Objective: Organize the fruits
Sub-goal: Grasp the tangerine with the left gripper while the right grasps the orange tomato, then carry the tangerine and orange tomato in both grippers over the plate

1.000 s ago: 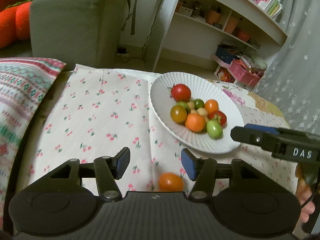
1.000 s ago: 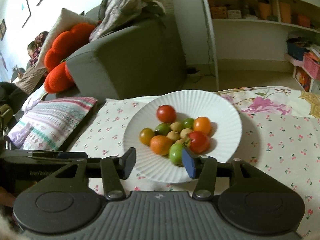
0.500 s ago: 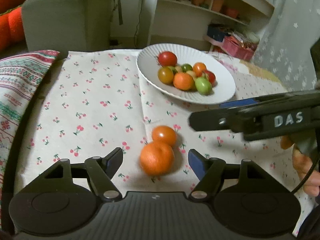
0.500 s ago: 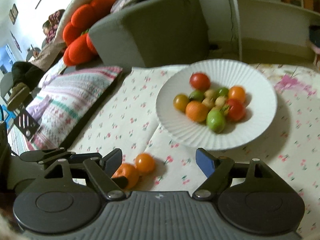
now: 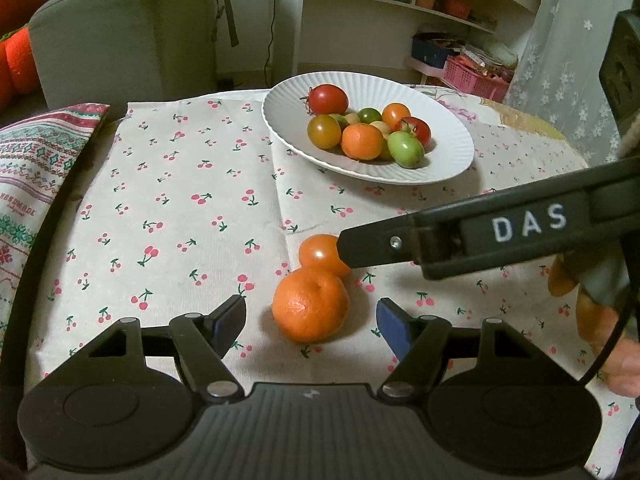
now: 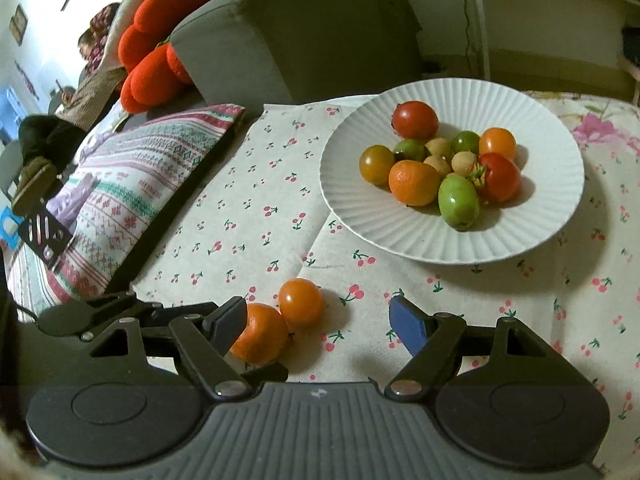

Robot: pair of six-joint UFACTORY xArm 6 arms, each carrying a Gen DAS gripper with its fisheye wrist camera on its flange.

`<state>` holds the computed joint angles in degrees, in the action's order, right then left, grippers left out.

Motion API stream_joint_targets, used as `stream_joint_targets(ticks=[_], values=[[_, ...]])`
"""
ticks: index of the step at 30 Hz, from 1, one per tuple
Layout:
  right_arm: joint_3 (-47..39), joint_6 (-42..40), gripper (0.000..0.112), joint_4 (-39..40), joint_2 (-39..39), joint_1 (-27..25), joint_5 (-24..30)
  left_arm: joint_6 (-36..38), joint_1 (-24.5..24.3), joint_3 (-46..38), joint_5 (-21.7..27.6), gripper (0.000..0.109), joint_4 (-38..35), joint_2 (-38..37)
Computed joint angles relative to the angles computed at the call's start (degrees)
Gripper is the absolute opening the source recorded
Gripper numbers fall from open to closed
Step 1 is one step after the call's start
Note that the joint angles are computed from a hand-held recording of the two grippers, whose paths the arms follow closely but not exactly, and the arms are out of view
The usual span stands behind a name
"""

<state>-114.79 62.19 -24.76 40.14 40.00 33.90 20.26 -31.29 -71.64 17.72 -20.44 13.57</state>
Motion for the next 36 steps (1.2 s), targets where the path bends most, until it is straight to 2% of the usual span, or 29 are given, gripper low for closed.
stream_joint_targets(ticks=[4, 5, 8, 12, 23, 25, 28, 31, 36], values=[[-1.3, 0.8, 0.067, 0.6, 1.3, -0.1, 0.1, 0.0, 0.0, -0.2, -0.2, 0.063, -0.1, 0.5], [-1.6, 0.8, 0.065, 0.9, 1.7, -0.1, -0.2, 0.3, 0.0, -0.3, 0.0, 0.057, -0.5, 0.5], [-3.0, 0.3, 0.061, 1.5, 3.1, -0.1, -0.9, 1.1, 0.0, -0.5, 0.6, 0.032, -0.8, 0.5], [-5.4, 0.1, 0.057, 0.6, 5.0, 0.3, -0.8, 1.7, -0.1, -0.1, 0.3, 0.031, -0.3, 0.4], [-8.6, -3.4, 0.042, 2.3, 7.5, 0.3, -1.6, 0.5, 1.3, 0.3, 3.1, 0.030, 0.4, -1.2], [-10.0, -4.7, 0.039, 2.3, 8.3, 0.6, -0.2, -0.5, 2.1, 0.8, 2.8, 0.030, 0.5, -1.8], [-14.0, -6.7, 0.028, 2.2, 10.7, 0.9, 3.1, -2.6, 3.0, 0.9, 2.0, 0.030, 1.8, -2.1], [-16.4, -8.1, 0.027, 1.2, 11.8, 1.2, 4.9, -2.8, 3.2, 0.7, 2.2, 0.030, 1.2, -2.1], [-9.2, -3.9, 0.026, -2.8, 6.3, 0.7, 0.8, -2.0, 3.0, 0.7, 1.3, 0.030, 0.1, -2.3]])
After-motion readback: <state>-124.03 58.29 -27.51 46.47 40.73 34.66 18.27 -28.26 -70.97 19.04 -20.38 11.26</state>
